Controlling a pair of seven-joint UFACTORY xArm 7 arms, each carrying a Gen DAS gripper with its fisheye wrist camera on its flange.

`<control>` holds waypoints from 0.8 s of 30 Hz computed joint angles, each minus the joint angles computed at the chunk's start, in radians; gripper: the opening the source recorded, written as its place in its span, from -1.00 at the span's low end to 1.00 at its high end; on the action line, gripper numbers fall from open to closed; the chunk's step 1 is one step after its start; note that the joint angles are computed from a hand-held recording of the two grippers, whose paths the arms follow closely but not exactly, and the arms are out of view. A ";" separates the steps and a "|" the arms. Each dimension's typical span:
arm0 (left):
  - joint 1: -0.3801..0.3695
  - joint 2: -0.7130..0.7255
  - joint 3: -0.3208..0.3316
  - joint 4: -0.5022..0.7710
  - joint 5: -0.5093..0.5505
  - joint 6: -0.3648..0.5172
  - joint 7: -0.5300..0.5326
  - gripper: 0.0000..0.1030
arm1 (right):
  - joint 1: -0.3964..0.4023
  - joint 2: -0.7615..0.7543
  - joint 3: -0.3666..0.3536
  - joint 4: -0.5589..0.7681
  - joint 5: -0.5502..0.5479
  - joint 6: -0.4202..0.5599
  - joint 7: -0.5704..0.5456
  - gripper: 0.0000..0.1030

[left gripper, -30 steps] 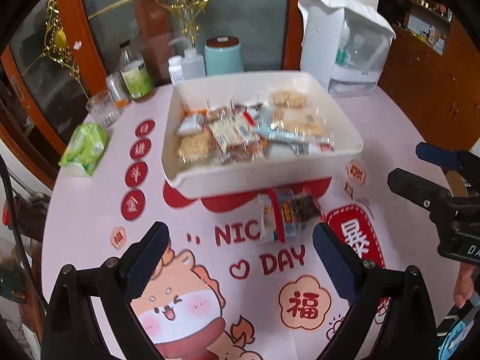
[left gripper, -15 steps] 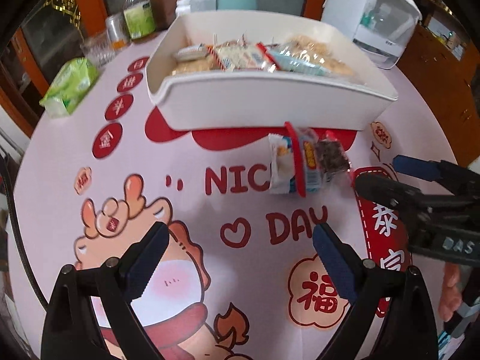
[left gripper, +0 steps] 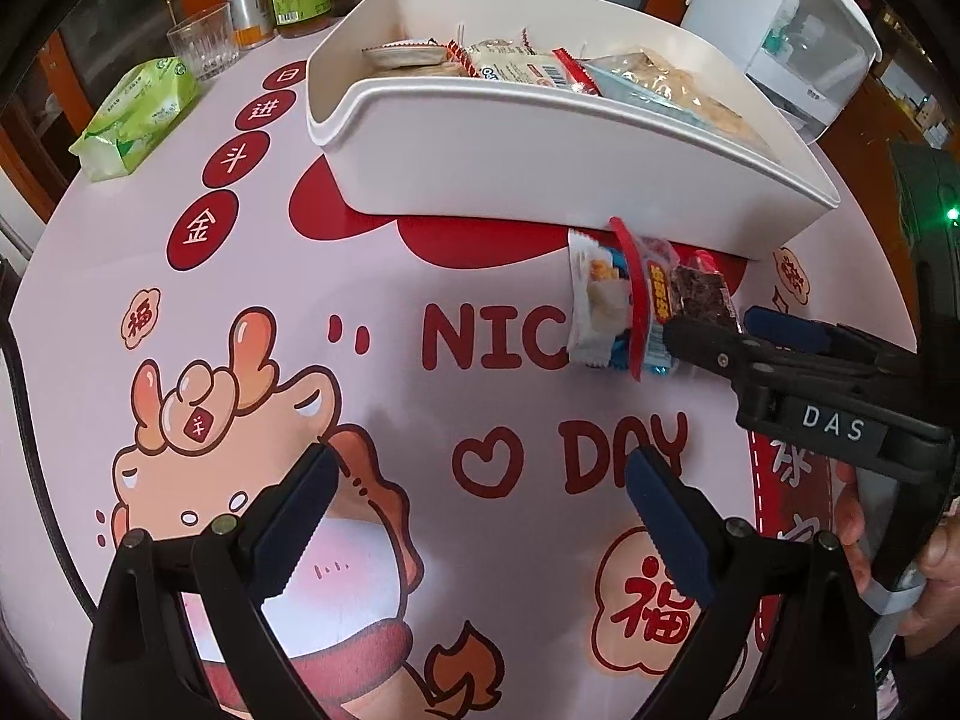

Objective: Organize snacks
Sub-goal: 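Grasp the blue-white wafer with the left tool while the right tool grasps the red chocolate packet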

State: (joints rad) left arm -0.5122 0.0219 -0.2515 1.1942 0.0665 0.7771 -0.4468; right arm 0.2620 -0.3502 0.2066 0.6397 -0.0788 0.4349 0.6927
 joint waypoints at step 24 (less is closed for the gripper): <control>-0.054 0.274 0.042 0.350 0.064 0.079 -0.084 0.86 | -0.031 -0.146 0.008 -0.128 -0.027 0.013 0.040 -0.09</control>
